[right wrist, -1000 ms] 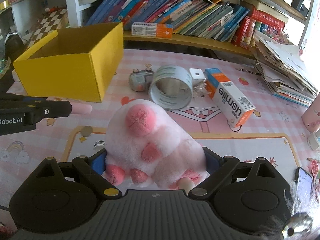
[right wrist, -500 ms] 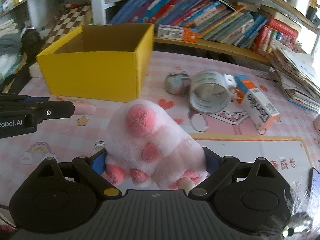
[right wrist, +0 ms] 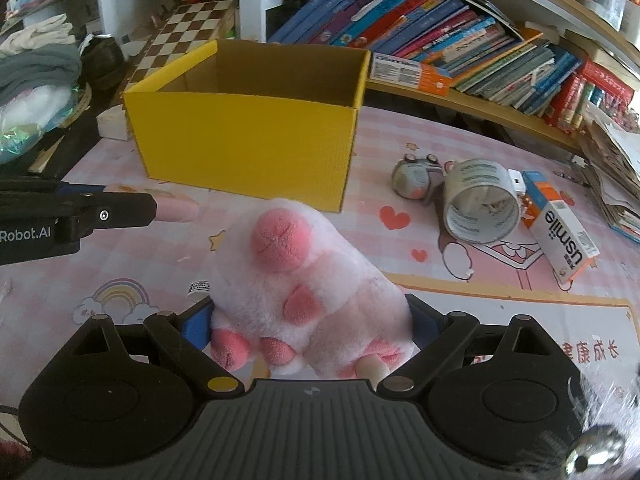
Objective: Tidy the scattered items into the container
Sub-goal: 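Lift and carry the pink stick and plush toward the yellow box with both grippers, then lower both items into the yellow box and open both grippers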
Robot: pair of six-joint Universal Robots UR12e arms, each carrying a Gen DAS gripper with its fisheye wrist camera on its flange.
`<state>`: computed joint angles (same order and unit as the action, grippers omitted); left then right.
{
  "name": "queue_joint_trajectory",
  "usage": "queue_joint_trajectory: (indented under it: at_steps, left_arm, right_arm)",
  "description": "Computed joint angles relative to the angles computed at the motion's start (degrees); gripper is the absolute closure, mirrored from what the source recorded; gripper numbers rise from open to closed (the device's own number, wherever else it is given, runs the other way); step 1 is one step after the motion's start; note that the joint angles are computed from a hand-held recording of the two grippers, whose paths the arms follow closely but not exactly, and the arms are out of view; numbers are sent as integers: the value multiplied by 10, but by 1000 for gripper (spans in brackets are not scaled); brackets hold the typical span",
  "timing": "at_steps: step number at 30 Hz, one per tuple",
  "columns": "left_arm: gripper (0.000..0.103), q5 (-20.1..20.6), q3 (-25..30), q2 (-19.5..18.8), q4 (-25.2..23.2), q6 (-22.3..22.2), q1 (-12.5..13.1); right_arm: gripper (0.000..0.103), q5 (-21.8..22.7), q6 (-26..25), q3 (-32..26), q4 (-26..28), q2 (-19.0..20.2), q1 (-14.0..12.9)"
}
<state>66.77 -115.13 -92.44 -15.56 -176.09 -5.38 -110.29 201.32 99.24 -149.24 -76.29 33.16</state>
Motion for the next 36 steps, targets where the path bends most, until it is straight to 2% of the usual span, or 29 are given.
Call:
queue_joint_trajectory:
  at_steps: [8,17,21,29,36]
  left_arm:
    - [80,-2,-2,0,6,-7,8]
    - [80,-14,3,-4,32,-31,20]
    - [80,-23,11,-10,54,-46,25]
    - [80,-46,37,-27,111,-64,30]
    - [80,-41,82,-59,160,-80,26]
  right_arm:
    - [10,8,-14,-10,1,8,3]
    - [10,22,-58,-28,-15,19,1]
    - [10,14,-64,-36,-23,21,-3]
    - [10,2,-89,-60,-71,26,-16]
    - [10,2,-143,-99,-113,47,-30]
